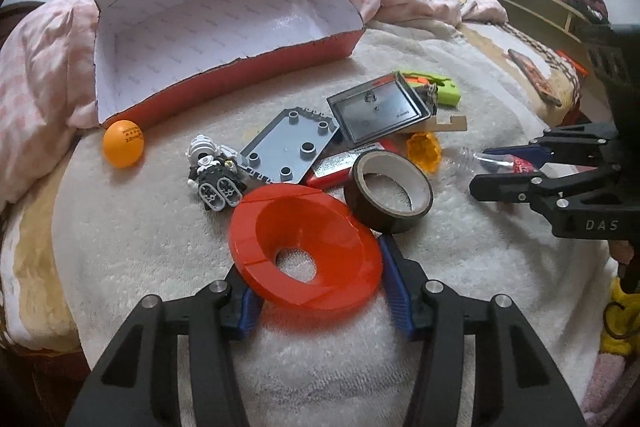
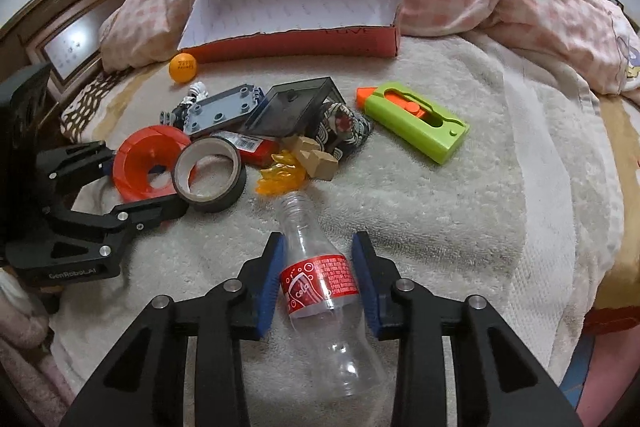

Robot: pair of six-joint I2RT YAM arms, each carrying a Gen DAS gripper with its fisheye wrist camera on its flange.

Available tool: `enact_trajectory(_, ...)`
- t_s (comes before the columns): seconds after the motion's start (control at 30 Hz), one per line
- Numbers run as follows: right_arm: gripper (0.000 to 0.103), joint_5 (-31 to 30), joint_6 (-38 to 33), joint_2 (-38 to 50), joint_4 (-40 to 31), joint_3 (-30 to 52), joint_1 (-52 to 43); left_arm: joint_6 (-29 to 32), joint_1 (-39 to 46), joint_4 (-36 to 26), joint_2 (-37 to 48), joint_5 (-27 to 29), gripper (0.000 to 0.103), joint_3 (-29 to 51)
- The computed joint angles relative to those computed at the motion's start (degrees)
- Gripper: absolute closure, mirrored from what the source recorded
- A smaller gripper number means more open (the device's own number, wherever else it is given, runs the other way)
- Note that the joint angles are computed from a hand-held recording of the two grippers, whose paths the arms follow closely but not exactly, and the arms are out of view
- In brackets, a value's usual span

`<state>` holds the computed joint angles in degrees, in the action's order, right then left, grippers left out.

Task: Organize objects
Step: 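Carry the red lid and bottle into the box and open both tools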

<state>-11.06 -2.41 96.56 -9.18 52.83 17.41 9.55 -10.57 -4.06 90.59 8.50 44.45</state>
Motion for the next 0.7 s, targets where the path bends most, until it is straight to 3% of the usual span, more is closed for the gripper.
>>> enact_trajectory(0.13, 0.068, -2.9, -0.2, -0.6, -1.8, 1.0, -0.2, -1.8, 1.7, -1.1, -3.4, 3.4, 0.051, -1.0)
enact_trajectory(0.33, 0.068, -5.0, -0.4, -1.0, -2.1, 3.0, 1.1, -3.8, 3.0, -1.0, -6.5, 3.5, 0.051, -1.1)
enact_trajectory(0.7, 0.068, -7.0, -0.1, 3.4, -3.6, 12.4, 3.1, -9.8, 5.2, -1.5, -2.6, 1.6, 0.051, 6.4)
